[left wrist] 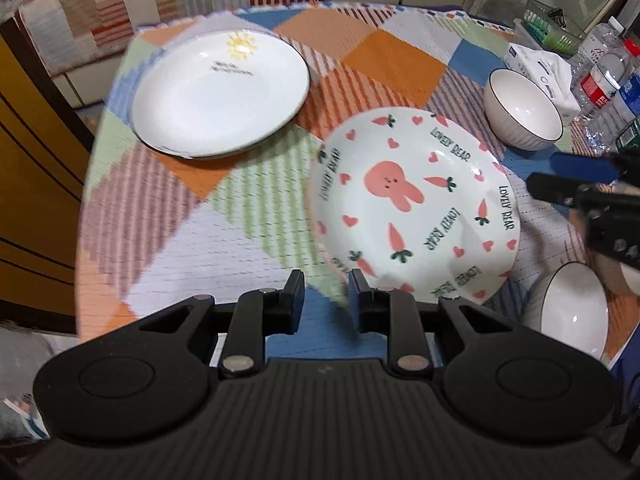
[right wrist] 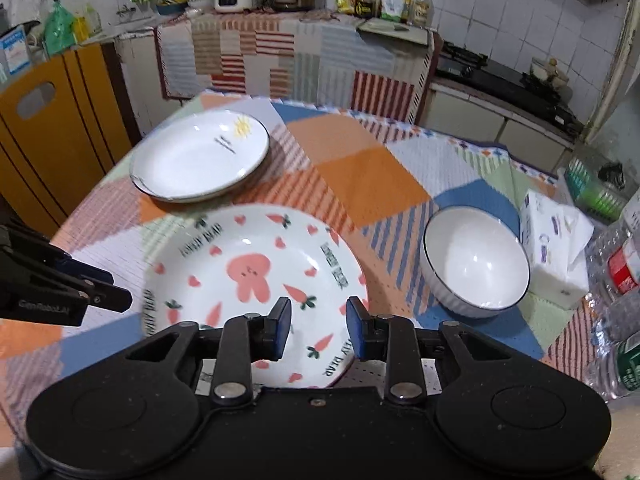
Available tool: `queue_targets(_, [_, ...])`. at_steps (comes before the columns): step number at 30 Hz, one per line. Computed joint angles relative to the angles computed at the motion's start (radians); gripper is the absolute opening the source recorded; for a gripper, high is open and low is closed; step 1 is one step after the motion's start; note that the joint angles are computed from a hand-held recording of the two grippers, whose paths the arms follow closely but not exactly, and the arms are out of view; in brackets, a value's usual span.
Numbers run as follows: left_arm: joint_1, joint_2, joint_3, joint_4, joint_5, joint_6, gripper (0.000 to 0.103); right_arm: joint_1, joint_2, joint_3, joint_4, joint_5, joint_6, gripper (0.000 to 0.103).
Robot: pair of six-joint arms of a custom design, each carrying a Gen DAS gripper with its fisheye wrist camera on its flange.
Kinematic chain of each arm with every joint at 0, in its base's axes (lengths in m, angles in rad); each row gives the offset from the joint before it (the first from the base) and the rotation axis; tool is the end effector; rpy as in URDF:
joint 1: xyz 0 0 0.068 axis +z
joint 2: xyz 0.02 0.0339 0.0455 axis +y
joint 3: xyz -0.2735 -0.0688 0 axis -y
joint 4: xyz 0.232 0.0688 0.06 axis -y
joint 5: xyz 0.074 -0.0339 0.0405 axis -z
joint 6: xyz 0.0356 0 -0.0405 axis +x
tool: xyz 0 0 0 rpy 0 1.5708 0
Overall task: Organize plates and bowls
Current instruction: 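Open both grippers and withdraw from the bunny plate, then move both grippers to the white sun plate and grasp its rim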
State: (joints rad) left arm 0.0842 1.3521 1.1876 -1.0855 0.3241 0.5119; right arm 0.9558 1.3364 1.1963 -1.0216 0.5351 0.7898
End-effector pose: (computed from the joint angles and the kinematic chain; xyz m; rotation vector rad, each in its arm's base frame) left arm 0.2335 0.0083 0.2994 0.6492 2.6496 -0.2966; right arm 0.1511 0.1824 0.3105 -0.0650 2.4800 -0.0427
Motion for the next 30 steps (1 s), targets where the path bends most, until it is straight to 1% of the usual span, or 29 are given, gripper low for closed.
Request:
queue_targets(2, [0.029, 0.002, 0.03, -0.031, 0.004, 0.037, 0.023, 0.016, 0.0, 0.04, -0.026, 0.0, 0.004, 0.04])
queue_targets(6, [0.099, 0.06, 0.149, -0.139, 0.023, 0.131, 0.025, 0.022, 0.015, 0.134, -0.07, -0.033, -0.037, 0.042])
queue_targets(8, [0.128, 0.082, 0.207, -0.162, 0.013, 0.168, 0.032, 0.022, 0.03, 0.186, -0.088, -0.045, -0.085, 0.05])
queue_targets(9, [0.14, 0.093, 0.235, -0.165, 0.008, 0.181, 0.034, 0.019, 0.038, 0.211, -0.091, -0.054, -0.116, 0.056])
queue_targets(10, [0.149, 0.107, 0.265, -0.167, 0.001, 0.194, 0.04, 0.009, 0.051, 0.242, -0.095, -0.07, -0.159, 0.059])
queue_targets(11, [0.154, 0.119, 0.291, -0.166, -0.007, 0.206, 0.042, -0.001, 0.062, 0.267, -0.099, -0.083, -0.19, 0.06])
queue_targets(14, [0.173, 0.152, 0.344, -0.133, -0.001, 0.25, 0.042, -0.046, 0.11, 0.361, -0.109, -0.125, -0.291, 0.067])
queue_targets(15, [0.175, 0.164, 0.357, -0.121, 0.0, 0.263, 0.042, -0.066, 0.12, 0.382, -0.094, -0.143, -0.335, 0.071])
queue_targets(17, [0.168, 0.194, 0.379, -0.088, -0.03, 0.268, 0.042, -0.103, 0.13, 0.392, -0.033, -0.16, -0.41, 0.083])
queue_targets(18, [0.162, 0.206, 0.384, -0.067, -0.044, 0.262, 0.042, -0.12, 0.126, 0.377, 0.018, -0.157, -0.443, 0.092])
queue_targets(20, [0.157, 0.254, 0.414, -0.05, -0.053, 0.261, 0.043, -0.168, 0.106, 0.312, 0.149, -0.181, -0.507, 0.092])
queue_targets(22, [0.15, 0.316, 0.454, -0.04, -0.065, 0.279, 0.054, -0.226, 0.119, 0.278, 0.239, -0.219, -0.526, 0.092])
queue_targets(23, [0.147, 0.334, 0.458, -0.021, -0.074, 0.279, 0.056, -0.265, 0.13, 0.261, 0.284, -0.256, -0.515, 0.092])
queue_targets(24, [0.14, 0.355, 0.46, 0.007, -0.088, 0.268, 0.056, -0.303, 0.149, 0.263, 0.303, -0.302, -0.502, 0.092])
queue_targets(25, [0.136, 0.381, 0.471, 0.02, -0.093, 0.259, 0.056, -0.35, 0.183, 0.283, 0.299, -0.37, -0.488, 0.091])
queue_targets(27, [0.137, 0.459, 0.537, -0.005, -0.079, 0.238, 0.057, -0.41, 0.239, 0.307, 0.306, -0.462, -0.474, 0.09])
queue_targets(29, [0.138, 0.531, 0.6, -0.019, -0.072, 0.18, 0.059, -0.463, 0.302, 0.329, 0.316, -0.549, -0.47, 0.09])
queue_targets(30, [0.132, 0.549, 0.603, 0.011, -0.093, 0.146, 0.059, -0.488, 0.335, 0.34, 0.322, -0.592, -0.467, 0.09])
